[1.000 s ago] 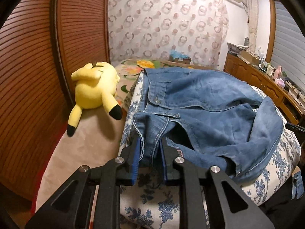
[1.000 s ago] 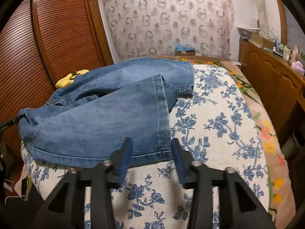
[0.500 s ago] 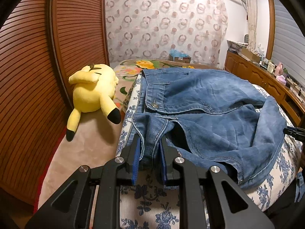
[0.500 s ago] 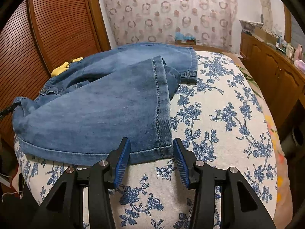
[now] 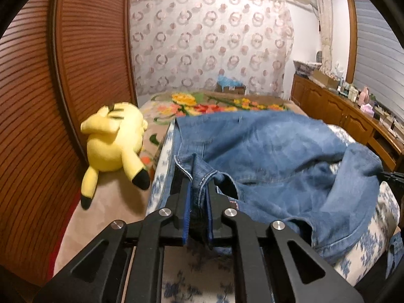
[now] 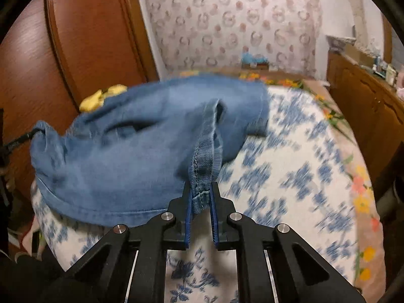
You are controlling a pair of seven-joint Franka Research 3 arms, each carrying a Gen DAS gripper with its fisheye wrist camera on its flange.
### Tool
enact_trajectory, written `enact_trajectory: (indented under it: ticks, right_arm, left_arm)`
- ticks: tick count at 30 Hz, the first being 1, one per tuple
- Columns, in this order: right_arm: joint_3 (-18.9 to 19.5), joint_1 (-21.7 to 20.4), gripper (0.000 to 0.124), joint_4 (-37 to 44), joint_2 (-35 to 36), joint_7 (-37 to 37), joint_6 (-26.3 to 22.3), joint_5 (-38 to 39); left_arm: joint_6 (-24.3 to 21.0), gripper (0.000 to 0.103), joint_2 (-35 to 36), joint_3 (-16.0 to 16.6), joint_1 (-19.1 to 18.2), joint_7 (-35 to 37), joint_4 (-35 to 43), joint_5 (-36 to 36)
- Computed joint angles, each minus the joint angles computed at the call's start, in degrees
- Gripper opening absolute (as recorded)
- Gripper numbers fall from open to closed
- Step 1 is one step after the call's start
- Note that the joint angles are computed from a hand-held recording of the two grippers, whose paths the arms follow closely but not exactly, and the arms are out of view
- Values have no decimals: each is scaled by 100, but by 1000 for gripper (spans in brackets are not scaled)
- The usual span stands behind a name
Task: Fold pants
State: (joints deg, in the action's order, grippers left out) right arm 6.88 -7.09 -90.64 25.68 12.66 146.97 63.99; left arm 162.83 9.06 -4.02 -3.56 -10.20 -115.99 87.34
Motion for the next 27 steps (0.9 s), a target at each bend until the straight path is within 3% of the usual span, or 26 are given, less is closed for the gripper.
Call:
enact_trajectory:
  ticks: [5,15,22,27]
  right_arm:
    - [53,-120,12,94,-141,-371,156,508]
    - [63,-157,12,577,59,-281,259,804]
    - [77,29,12,987,527,277,527,189]
    - [89,66,12,1260,717,1018,462,-491]
  left_arm:
    - [17,11,181,43,10,172,417,-80]
    - [142,10,727,273,-59,958,1267,-799]
    - [305,10,1244,463,-159,1693,1839,-1534]
    - [370,10,1522,583,-251,2330,2047,-2218]
